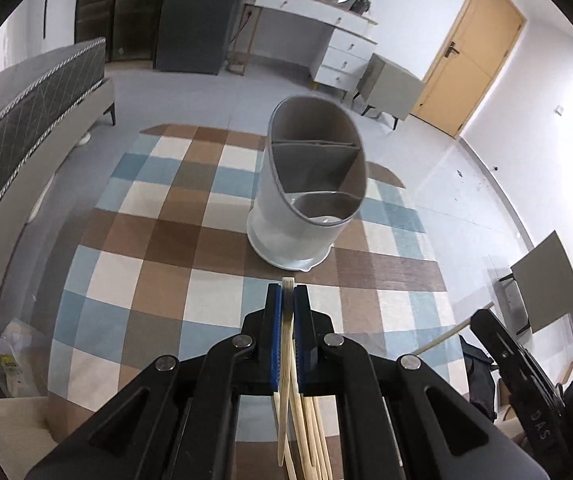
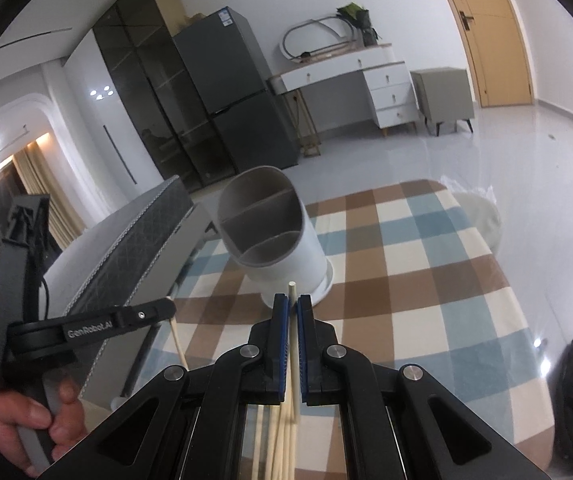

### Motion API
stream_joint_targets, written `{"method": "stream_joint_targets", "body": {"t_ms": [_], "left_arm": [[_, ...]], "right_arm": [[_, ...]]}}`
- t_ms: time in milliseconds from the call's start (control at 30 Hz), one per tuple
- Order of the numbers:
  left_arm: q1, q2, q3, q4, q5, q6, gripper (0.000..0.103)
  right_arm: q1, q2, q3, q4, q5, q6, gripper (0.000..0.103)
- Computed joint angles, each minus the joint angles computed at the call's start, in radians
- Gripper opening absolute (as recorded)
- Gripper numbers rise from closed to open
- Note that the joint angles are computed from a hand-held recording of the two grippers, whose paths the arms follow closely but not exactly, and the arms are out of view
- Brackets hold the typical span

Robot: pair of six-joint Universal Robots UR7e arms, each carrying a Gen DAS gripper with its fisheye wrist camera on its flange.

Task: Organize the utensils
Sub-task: 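Carry both chopsticks over the utensil holder and open both grippers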

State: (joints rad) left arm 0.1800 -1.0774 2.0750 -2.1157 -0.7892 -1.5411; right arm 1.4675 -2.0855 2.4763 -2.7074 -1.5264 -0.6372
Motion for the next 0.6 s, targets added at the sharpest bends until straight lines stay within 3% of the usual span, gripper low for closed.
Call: {"method": "stream_joint_targets", "body": {"t_ms": [367, 600], "left_arm": [[-0.032, -0.022, -0.026, 0.019, 0.052, 0.074, 0.001], [-0.020, -0.044, -0.066, 0.015, 0.114, 0.153, 0.001]], "right_arm": [[0.079, -0.030, -0.007, -0.010, -0.022, 0.015, 0.004], [0.141, 0.027, -0.062, -0.025, -0.032, 0.048, 0.004]]}}
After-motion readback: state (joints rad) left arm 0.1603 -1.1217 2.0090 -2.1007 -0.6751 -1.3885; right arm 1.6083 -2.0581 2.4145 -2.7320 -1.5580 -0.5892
